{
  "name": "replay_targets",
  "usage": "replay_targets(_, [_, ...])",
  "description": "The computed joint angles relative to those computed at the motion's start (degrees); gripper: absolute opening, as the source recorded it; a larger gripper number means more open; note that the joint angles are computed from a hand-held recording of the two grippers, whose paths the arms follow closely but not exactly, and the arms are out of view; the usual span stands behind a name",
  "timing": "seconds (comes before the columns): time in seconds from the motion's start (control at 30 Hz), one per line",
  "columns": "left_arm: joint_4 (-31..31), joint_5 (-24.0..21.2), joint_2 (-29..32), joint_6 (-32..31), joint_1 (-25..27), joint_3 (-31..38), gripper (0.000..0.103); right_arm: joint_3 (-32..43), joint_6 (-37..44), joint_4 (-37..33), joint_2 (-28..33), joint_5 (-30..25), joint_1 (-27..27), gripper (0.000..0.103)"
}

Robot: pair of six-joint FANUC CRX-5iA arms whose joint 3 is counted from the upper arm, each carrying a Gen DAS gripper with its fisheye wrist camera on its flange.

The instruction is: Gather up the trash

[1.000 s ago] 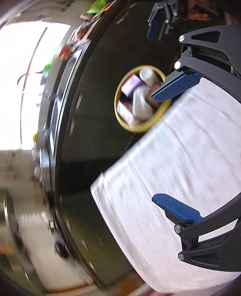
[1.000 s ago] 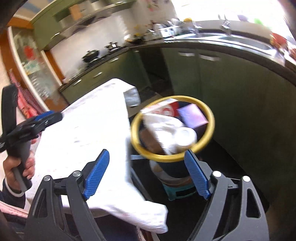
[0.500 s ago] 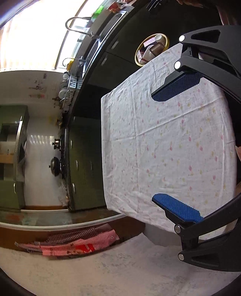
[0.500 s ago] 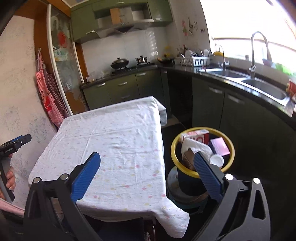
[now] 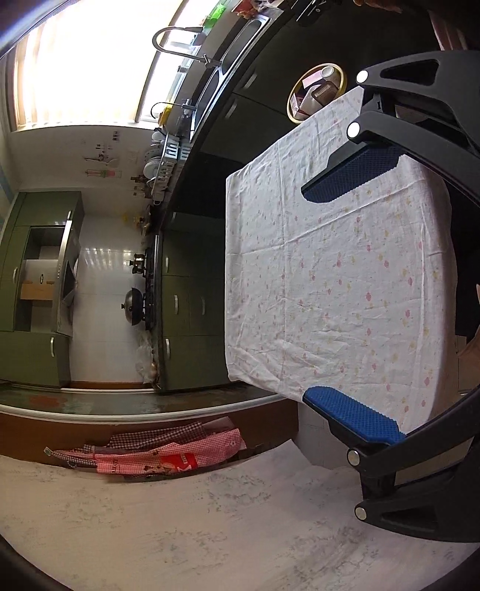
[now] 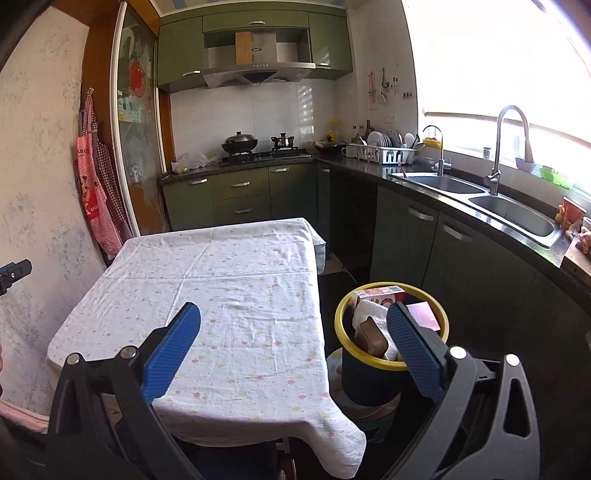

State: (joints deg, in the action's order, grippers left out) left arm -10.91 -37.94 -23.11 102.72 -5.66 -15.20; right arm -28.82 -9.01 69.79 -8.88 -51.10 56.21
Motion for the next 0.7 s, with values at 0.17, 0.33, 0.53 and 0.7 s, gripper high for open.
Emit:
replay_targets(0.17, [-2.66,-0.75,0.06,2.38,-1.98,1.58,0.098,0.28,0.01,-0.01,0.6,-1.29,0.22,0.096])
replay_targets(0.33, [-1.13,-1.12,0.86,0.88,-1.97,1.74,0.098,-0.04,-0.21,-0.01,0.42,-0.78,-0.09,0.096])
replay_targets(0.53, [-2.16,-0.99,0.93,1.82,-2.44,1.88,0.098,-0.06,-0.23,-0.02,0.48,-0.64,-0.1,0.096])
replay_targets(0.7, [-2.52,-0.81,1.0,1.97,-2.58,1.94,0.098,-0.13,-0.38,0.09,0.54,-0.56,-0.15,0.096])
